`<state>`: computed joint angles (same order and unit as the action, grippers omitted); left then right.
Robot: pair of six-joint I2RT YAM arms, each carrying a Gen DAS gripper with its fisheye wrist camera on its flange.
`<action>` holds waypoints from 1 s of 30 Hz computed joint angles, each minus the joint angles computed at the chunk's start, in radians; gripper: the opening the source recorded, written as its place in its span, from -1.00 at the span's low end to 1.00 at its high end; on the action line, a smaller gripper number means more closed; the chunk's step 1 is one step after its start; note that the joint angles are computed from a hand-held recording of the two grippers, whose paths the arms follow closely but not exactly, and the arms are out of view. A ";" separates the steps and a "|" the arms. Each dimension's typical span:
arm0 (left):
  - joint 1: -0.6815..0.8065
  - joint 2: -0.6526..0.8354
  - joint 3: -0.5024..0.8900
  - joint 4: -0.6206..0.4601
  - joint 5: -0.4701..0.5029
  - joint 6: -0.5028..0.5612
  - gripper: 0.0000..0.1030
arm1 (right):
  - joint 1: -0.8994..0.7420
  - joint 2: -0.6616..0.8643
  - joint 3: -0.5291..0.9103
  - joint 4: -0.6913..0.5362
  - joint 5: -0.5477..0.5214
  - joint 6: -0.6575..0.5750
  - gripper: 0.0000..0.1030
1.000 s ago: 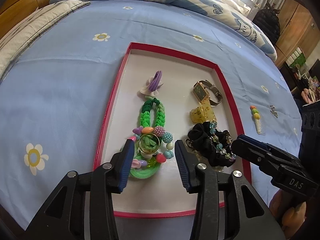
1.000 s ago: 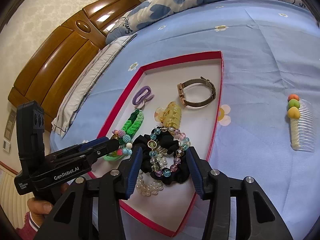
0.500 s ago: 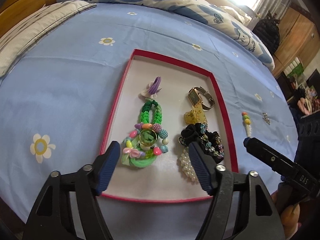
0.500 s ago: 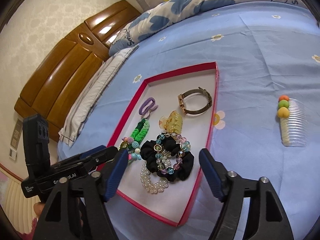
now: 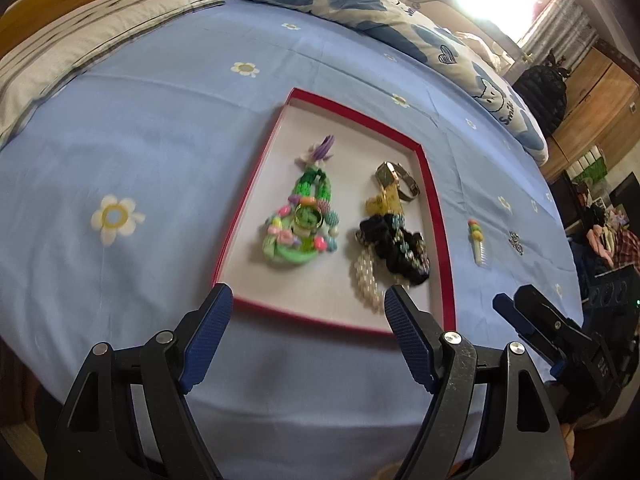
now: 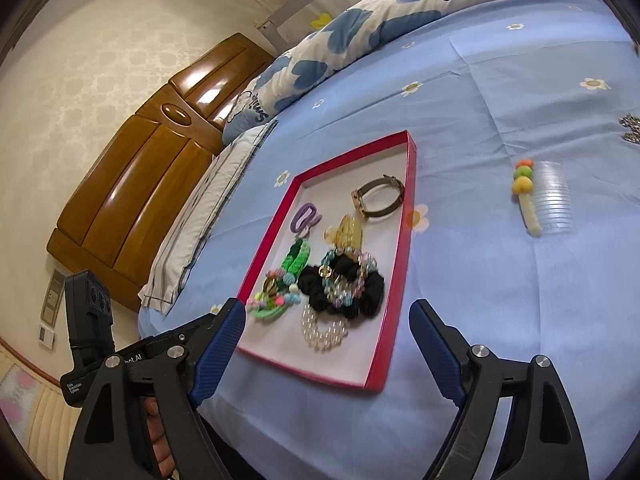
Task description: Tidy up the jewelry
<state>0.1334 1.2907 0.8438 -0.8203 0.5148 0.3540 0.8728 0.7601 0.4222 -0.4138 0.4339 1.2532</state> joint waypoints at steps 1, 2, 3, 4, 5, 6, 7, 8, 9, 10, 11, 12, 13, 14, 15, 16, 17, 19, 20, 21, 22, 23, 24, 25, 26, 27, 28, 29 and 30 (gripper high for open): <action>0.009 -0.010 -0.004 -0.012 0.001 0.010 0.52 | 0.033 0.006 0.009 -0.017 0.027 0.019 0.69; 0.014 -0.021 -0.008 -0.023 0.001 0.017 0.52 | 0.071 0.014 0.024 -0.039 0.059 0.036 0.69; 0.021 -0.038 -0.011 -0.038 0.001 0.029 0.52 | 0.100 0.022 0.039 -0.061 0.086 0.047 0.70; 0.028 -0.052 -0.011 -0.052 0.002 0.041 0.52 | 0.129 0.027 0.050 -0.085 0.113 0.059 0.70; 0.037 -0.067 -0.011 -0.067 0.005 0.055 0.52 | 0.158 0.036 0.073 -0.119 0.143 0.070 0.70; 0.043 -0.083 -0.006 -0.083 0.007 0.065 0.52 | 0.179 0.044 0.091 -0.147 0.163 0.080 0.70; 0.048 -0.100 0.004 -0.100 0.006 0.076 0.53 | 0.202 0.056 0.121 -0.187 0.186 0.087 0.70; 0.050 -0.116 0.016 -0.117 0.003 0.085 0.53 | 0.224 0.070 0.156 -0.233 0.210 0.091 0.71; 0.051 -0.132 0.032 -0.131 0.004 0.093 0.53 | 0.235 0.079 0.179 -0.261 0.221 0.092 0.72; 0.055 -0.150 0.046 -0.143 0.008 0.101 0.54 | 0.248 0.092 0.216 -0.304 0.237 0.086 0.74; 0.060 -0.161 0.058 -0.151 0.011 0.110 0.63 | 0.258 0.107 0.258 -0.348 0.250 0.078 0.75; 0.060 -0.186 0.073 -0.153 0.009 0.114 0.68 | 0.267 0.118 0.285 -0.375 0.261 0.075 0.78; 0.062 -0.200 0.078 -0.147 0.006 0.116 0.81 | 0.278 0.135 0.328 -0.414 0.277 0.059 0.82; 0.060 -0.223 0.080 -0.138 0.000 0.113 0.92 | 0.288 0.149 0.358 -0.442 0.292 0.050 0.85; 0.061 -0.247 0.075 -0.119 -0.006 0.109 0.98 | 0.305 0.172 0.400 -0.483 0.322 0.042 0.91; 0.063 -0.270 0.060 -0.093 -0.015 0.105 1.00 | 0.319 0.188 0.420 -0.503 0.342 0.041 0.98; 0.057 -0.292 0.037 -0.062 -0.035 0.095 1.00 | 0.332 0.206 0.438 -0.518 0.360 0.036 1.00; 0.055 -0.296 0.003 -0.032 -0.055 0.097 1.00 | 0.350 0.241 0.448 -0.533 0.381 0.047 1.00; 0.053 -0.292 -0.014 -0.021 -0.061 0.096 1.00 | 0.354 0.258 0.442 -0.525 0.385 0.052 1.00; 0.054 -0.281 -0.038 -0.008 -0.066 0.095 1.00 | 0.357 0.269 0.436 -0.521 0.385 0.059 1.00; 0.056 -0.281 -0.055 -0.001 -0.067 0.096 1.00 | 0.361 0.284 0.415 -0.496 0.377 0.070 1.00; 0.059 -0.281 -0.083 0.022 -0.070 0.097 1.00 | 0.362 0.290 0.392 -0.467 0.370 0.073 1.00; 0.057 -0.287 -0.106 0.040 -0.082 0.093 1.00 | 0.370 0.294 0.378 -0.453 0.371 0.084 1.00; 0.068 -0.294 -0.120 0.041 -0.085 0.103 1.00 | 0.379 0.312 0.360 -0.438 0.377 0.101 1.00; 0.067 -0.299 -0.139 0.052 -0.090 0.103 1.00 | 0.389 0.327 0.352 -0.440 0.383 0.121 1.00; 0.069 -0.306 -0.160 0.067 -0.092 0.108 1.00 | 0.398 0.345 0.343 -0.439 0.387 0.144 1.00; 0.068 -0.319 -0.174 0.073 -0.100 0.110 1.00 | 0.402 0.359 0.324 -0.423 0.388 0.163 1.00; 0.060 -0.335 -0.188 0.079 -0.112 0.108 1.00 | 0.405 0.365 0.310 -0.413 0.388 0.177 1.00; 0.054 -0.352 -0.205 0.090 -0.126 0.110 1.00 | 0.406 0.372 0.303 -0.410 0.388 0.190 1.00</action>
<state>0.1873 0.9389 0.6385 -0.7299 0.3891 0.4641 1.2783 1.1320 0.7253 -0.8241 0.8218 1.4429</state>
